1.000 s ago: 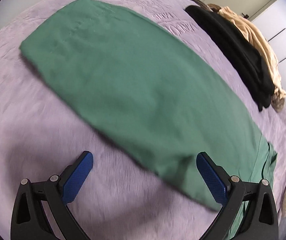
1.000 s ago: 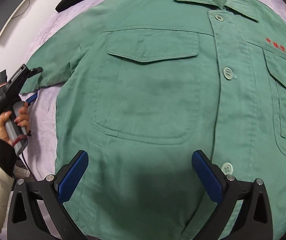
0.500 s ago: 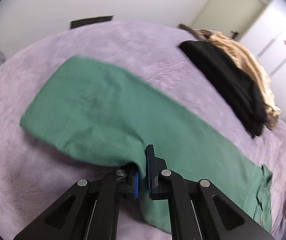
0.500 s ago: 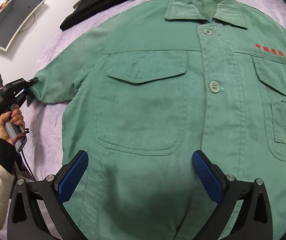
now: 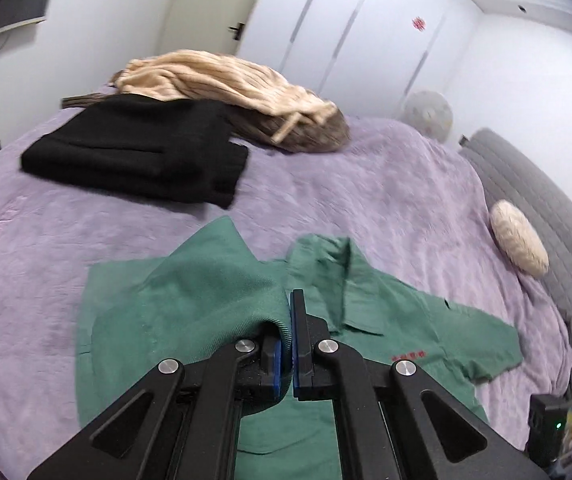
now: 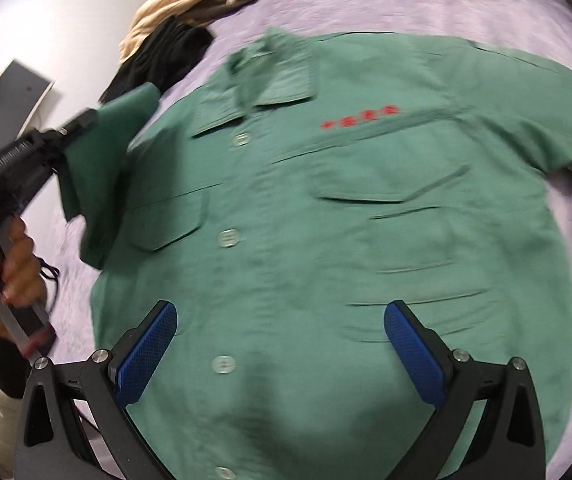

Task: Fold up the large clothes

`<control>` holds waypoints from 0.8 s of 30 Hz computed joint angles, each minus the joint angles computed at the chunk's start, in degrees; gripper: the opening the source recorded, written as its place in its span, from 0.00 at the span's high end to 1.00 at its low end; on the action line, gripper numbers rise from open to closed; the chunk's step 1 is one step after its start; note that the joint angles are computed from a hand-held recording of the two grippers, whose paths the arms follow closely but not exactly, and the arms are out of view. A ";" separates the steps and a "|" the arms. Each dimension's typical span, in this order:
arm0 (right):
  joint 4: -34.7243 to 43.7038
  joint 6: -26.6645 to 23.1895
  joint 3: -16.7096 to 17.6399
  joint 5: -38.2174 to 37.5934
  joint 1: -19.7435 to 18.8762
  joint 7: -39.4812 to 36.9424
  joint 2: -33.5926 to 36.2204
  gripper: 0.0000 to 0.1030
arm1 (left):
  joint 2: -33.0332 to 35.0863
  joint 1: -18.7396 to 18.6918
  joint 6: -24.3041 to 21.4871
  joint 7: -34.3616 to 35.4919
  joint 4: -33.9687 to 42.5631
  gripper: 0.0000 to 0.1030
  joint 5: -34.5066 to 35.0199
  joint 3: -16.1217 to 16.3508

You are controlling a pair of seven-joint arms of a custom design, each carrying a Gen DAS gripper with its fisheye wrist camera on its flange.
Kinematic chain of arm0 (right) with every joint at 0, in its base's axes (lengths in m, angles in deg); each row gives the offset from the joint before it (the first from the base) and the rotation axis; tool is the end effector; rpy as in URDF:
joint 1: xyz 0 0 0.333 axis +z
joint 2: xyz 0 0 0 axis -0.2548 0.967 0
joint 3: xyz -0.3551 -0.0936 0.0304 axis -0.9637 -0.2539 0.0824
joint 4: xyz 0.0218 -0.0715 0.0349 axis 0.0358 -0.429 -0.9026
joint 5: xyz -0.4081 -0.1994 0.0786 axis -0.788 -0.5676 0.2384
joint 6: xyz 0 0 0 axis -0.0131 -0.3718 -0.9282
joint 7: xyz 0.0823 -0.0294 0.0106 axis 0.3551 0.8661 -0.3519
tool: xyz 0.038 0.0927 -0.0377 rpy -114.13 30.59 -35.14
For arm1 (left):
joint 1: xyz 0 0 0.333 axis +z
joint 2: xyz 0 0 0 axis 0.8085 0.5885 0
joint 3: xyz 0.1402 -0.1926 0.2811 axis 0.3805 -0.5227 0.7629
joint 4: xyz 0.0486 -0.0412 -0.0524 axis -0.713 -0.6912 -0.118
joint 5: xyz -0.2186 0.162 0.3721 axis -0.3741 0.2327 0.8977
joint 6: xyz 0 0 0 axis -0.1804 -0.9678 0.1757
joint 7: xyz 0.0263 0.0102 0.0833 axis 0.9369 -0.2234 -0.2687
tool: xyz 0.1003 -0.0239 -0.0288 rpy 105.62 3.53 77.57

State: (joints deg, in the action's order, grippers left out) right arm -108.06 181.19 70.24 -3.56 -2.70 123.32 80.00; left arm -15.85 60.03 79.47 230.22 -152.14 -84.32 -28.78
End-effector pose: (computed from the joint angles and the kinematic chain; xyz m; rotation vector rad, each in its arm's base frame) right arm 0.5622 0.1802 0.4510 -0.9258 2.5468 -0.1387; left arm 0.7831 -0.1453 0.4944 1.1476 -2.5848 1.2943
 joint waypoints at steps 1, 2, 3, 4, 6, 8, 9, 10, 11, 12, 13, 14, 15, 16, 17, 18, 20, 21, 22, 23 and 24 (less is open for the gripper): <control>-1.87 -0.15 -0.19 -0.11 -0.28 0.83 -1.45 0.00 | -0.91 -1.07 -0.05 0.49 -1.93 0.96 1.27 -0.37; -3.21 -0.44 -0.24 0.05 -0.67 1.49 -2.43 0.00 | -1.91 -2.26 0.13 1.08 -4.22 0.96 2.57 -0.66; -4.45 -0.53 -0.31 0.57 -1.05 1.87 -3.30 0.00 | -3.04 -3.80 1.68 1.97 -7.02 0.96 4.29 -0.75; -5.30 -0.67 -0.28 1.27 -1.38 2.12 -3.80 0.00 | -4.35 -5.29 4.32 2.99 -10.15 0.96 6.11 -0.66; -6.75 -1.13 -0.23 2.24 -2.03 1.92 -4.83 0.00 | -6.23 -8.45 10.95 4.08 -16.11 0.96 10.92 -0.21; -7.12 -2.20 0.02 1.82 -2.83 1.52 -5.45 0.00 | -7.01 -10.42 17.06 3.65 -20.65 0.96 15.66 0.49; -6.72 -3.08 0.18 1.06 -3.31 1.36 -5.44 0.00 | -6.98 -11.57 19.19 1.91 -21.97 0.94 19.18 1.18; -6.22 -3.46 0.26 0.50 -3.68 1.24 -5.12 0.00 | -6.73 -11.55 18.36 1.13 -22.16 0.75 21.16 1.21; -5.45 -4.00 0.28 -0.33 -4.05 1.00 -4.74 0.00 | -6.75 -10.44 16.44 1.67 -22.26 0.40 20.68 0.49; -4.73 -4.49 0.22 -1.16 -4.34 0.65 -4.43 0.00 | -7.24 -9.59 16.39 2.44 -22.84 0.24 19.54 -0.20; -4.75 -4.80 0.30 -1.88 -4.43 0.59 -4.72 0.00 | -8.41 -8.52 17.90 5.00 -24.27 0.13 17.38 -1.21; -4.08 -5.17 0.29 -2.53 -4.54 0.13 -4.58 0.00 | -9.41 -7.71 19.02 8.04 -25.31 0.13 15.66 -1.89; -2.77 -5.26 0.25 -3.31 -4.66 -0.50 -3.71 0.00 | -10.18 -7.57 19.21 9.75 -25.89 0.13 15.37 -1.88; -1.25 -5.54 0.25 -4.21 -4.63 -1.18 -2.81 0.00 | -11.17 -7.57 18.90 10.77 -26.54 0.13 15.45 -1.55; 1.02 -5.56 0.17 -5.28 -4.50 -2.29 -1.12 0.00 | -12.00 -7.33 17.98 11.74 -26.62 0.13 15.18 -1.03; 2.65 -5.50 0.02 -6.06 -4.15 -3.18 0.10 0.00 | -12.83 -6.84 17.35 13.10 -26.83 0.13 13.74 -0.60; 8.07 -6.33 -0.44 -7.48 -3.01 -6.32 4.50 0.00 | -14.28 -6.20 18.46 14.43 -27.40 0.13 10.94 1.00; 12.38 -6.96 -0.76 -7.85 -2.16 -9.15 8.22 0.00 | -14.73 -5.85 19.54 13.77 -27.36 0.13 10.28 2.20; 15.27 -7.33 -1.13 -7.54 -1.27 -11.24 10.73 0.00 | -14.38 -5.79 20.54 11.90 -26.66 0.13 10.68 3.40; 18.39 -7.32 -1.42 -6.87 -0.51 -13.84 13.64 0.00 | -13.53 -5.87 22.38 7.57 -25.58 0.13 12.67 5.04; 22.56 -7.39 -1.57 -6.40 0.30 -16.54 17.49 0.00 | -12.29 -6.09 23.70 2.57 -24.26 0.13 15.67 6.45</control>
